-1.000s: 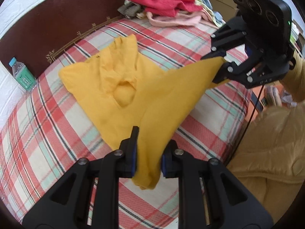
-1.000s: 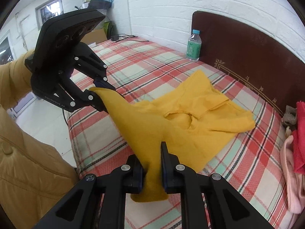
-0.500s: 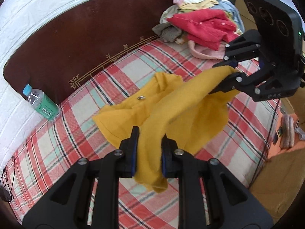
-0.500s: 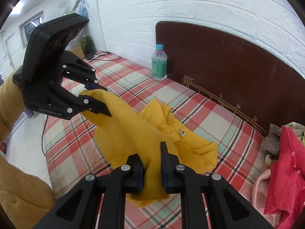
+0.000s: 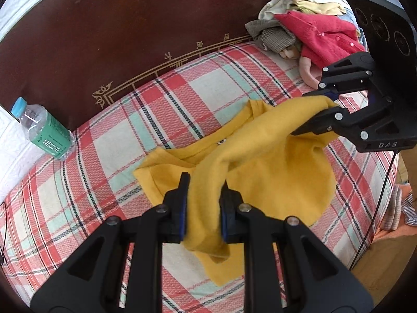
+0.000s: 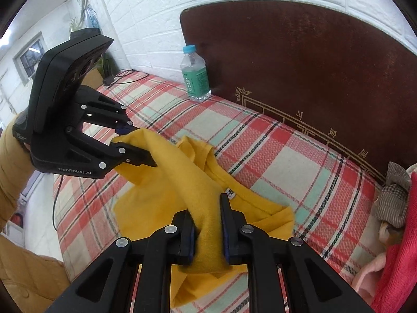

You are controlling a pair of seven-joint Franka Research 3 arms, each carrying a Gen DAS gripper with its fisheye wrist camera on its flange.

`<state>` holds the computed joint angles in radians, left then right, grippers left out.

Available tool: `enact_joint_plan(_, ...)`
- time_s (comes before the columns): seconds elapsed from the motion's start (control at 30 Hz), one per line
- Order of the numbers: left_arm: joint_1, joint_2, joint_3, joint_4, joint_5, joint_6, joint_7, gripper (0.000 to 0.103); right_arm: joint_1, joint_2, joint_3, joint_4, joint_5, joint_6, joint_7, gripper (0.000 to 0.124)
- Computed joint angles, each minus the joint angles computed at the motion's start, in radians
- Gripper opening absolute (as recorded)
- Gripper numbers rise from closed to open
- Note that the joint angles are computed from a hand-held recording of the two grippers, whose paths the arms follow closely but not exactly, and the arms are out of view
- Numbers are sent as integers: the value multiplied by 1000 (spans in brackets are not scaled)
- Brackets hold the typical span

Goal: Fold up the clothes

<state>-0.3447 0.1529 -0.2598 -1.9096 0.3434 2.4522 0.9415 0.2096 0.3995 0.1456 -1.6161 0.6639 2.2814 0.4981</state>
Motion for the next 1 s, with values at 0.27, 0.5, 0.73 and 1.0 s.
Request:
enact_joint_plan(0.27, 24, 38, 8, 15, -66, 23, 7, 22, 4, 110, -3, 127, -36, -33, 96, 24)
enact_joint_plan(0.5, 50, 47, 15, 0, -130, 79, -23, 26, -6, 174, 0, 186, -45, -18, 193, 38)
enact_joint_plan(0.73, 31, 7, 61, -74, 42, 190, -257, 67, -19, 213, 0, 216, -60, -9, 274, 40)
enact_joint_plan(1.0, 29, -84, 65, -215, 296, 306, -583, 67, -63, 107, 46, 47, 30, 192, 234, 42)
